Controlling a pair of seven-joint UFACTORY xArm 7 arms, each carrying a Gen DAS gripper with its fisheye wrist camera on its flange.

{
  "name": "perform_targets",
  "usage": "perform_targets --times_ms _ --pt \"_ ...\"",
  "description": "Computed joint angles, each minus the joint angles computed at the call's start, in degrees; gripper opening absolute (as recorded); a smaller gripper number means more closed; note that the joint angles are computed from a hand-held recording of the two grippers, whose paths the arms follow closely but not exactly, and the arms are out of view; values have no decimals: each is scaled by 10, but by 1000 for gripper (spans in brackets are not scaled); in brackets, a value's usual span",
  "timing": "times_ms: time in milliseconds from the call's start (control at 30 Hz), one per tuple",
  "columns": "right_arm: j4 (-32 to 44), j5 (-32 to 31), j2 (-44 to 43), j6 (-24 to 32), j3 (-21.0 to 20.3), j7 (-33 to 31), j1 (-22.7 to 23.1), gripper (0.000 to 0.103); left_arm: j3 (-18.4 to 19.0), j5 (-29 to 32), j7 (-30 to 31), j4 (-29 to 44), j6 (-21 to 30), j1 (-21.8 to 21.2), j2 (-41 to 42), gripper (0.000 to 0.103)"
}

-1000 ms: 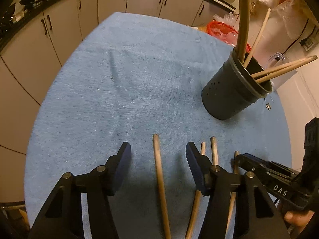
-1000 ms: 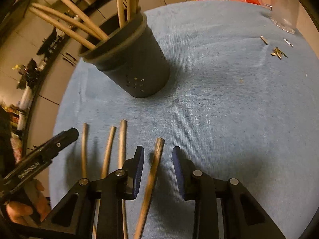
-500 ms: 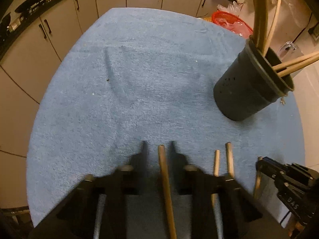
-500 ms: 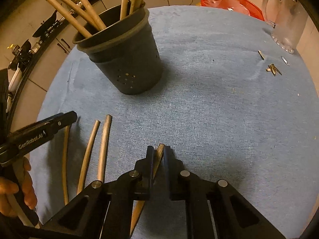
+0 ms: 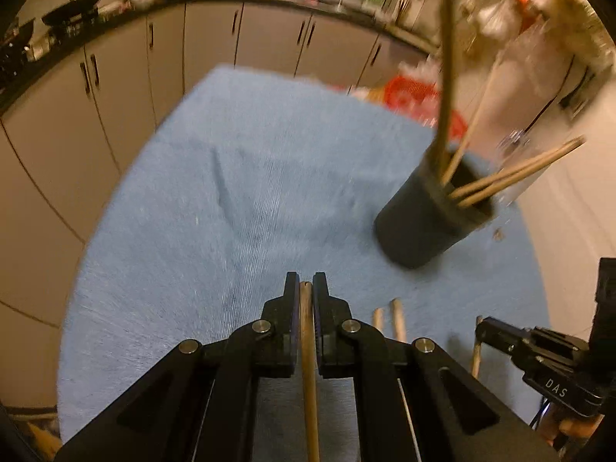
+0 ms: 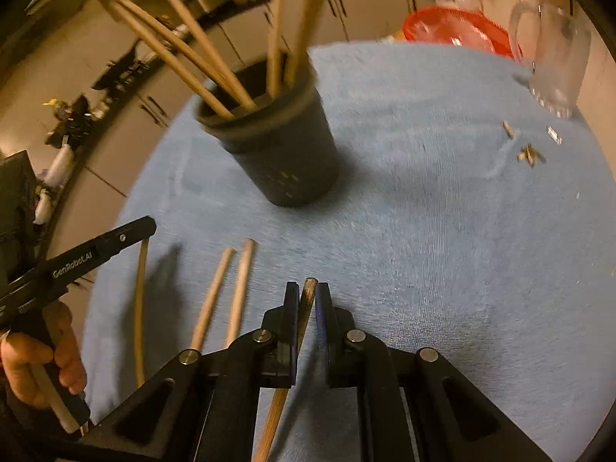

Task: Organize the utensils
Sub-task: 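Lift both held chopsticks and carry them above the black holder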

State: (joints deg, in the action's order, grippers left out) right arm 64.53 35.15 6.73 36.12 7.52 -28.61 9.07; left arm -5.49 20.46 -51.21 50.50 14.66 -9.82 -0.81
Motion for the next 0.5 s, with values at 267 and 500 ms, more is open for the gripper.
perform_targets --times_ms 267,500 --pt "-64 118 -114 -17 -22 -135 9 8 -61 214 -191 -30 -40 66 -86 6" --pt "-104 179 -200 -45 -57 -195 50 7 -106 274 -228 -26 -36 96 -127 6"
